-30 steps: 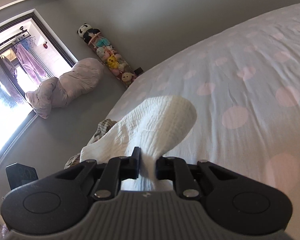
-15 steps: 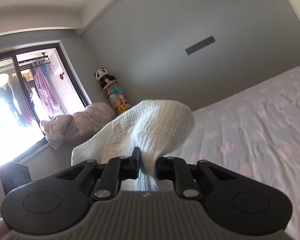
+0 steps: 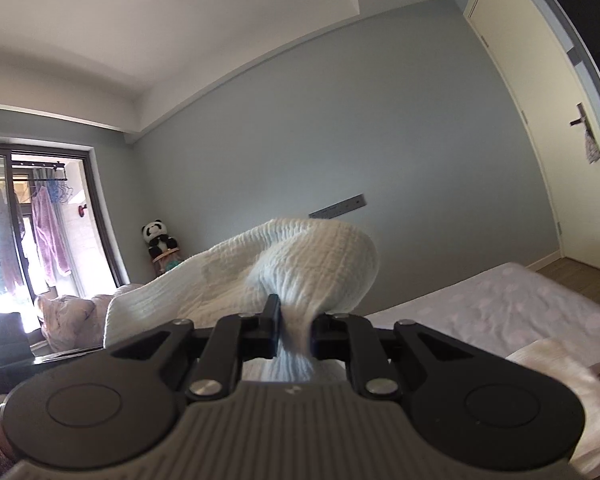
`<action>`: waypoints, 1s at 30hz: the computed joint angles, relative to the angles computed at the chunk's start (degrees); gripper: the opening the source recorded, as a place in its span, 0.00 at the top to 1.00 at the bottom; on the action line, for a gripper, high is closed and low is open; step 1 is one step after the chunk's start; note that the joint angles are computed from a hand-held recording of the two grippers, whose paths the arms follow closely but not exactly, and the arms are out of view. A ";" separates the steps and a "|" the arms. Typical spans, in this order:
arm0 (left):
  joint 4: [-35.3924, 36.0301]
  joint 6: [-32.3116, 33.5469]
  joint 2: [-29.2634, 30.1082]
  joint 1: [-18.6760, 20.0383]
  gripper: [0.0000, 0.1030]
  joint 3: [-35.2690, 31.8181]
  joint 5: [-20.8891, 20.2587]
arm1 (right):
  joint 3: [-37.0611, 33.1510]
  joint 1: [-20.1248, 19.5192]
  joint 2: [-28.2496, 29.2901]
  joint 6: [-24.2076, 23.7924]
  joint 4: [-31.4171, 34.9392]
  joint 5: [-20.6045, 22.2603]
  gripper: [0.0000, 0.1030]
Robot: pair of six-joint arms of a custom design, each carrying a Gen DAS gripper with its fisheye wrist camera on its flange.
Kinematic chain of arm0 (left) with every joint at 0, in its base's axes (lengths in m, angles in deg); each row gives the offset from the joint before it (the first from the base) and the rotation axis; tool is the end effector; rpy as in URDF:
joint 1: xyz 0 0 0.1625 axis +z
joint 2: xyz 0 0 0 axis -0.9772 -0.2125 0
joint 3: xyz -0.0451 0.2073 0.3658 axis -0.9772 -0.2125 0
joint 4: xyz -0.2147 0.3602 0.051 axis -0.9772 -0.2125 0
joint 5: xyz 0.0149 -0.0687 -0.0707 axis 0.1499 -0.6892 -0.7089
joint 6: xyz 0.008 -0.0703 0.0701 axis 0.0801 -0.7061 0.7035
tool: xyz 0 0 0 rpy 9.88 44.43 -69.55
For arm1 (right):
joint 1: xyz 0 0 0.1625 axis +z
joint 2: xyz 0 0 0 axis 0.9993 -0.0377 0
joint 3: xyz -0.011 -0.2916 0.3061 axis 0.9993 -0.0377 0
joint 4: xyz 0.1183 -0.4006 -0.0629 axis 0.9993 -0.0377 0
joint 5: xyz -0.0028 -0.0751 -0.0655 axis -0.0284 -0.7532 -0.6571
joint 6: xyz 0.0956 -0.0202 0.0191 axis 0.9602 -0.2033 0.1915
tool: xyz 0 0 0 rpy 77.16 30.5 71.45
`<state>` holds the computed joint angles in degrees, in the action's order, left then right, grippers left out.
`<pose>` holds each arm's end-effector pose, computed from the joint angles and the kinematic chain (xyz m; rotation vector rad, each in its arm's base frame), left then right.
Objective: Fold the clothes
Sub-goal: 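Lift the folded shirt with both tools and carry it toward the clothes stack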
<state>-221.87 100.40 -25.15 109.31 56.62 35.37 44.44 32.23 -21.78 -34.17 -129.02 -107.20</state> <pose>-0.3418 -0.4409 0.4584 1.1095 2.2126 -1.5089 0.4276 -0.4810 0.3934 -1.0032 2.3739 -1.6466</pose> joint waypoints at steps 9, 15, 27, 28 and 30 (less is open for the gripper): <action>0.18 5.87 13.70 1.80 0.87 -7.52 -8.51 | -1.47 -3.07 -8.03 -4.84 6.11 -7.56 0.84; -0.10 7.44 21.19 3.62 0.87 -12.29 -10.79 | -4.44 -7.63 -8.20 -4.74 9.97 -7.51 0.84; 4.68 4.12 28.64 10.79 0.87 -21.50 -10.91 | -24.29 -11.44 5.58 -9.17 25.80 -9.16 0.84; 6.09 3.61 29.38 11.67 0.87 -22.91 -10.91 | -26.02 -11.86 7.06 -9.39 27.08 -9.26 0.84; 8.33 2.64 30.62 13.40 0.87 -25.27 -11.37 | -29.60 -12.66 10.01 -9.66 29.72 -9.42 0.84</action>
<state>-213.55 103.05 5.47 122.71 31.34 24.01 14.84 19.57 -11.77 -43.83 -99.30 -116.62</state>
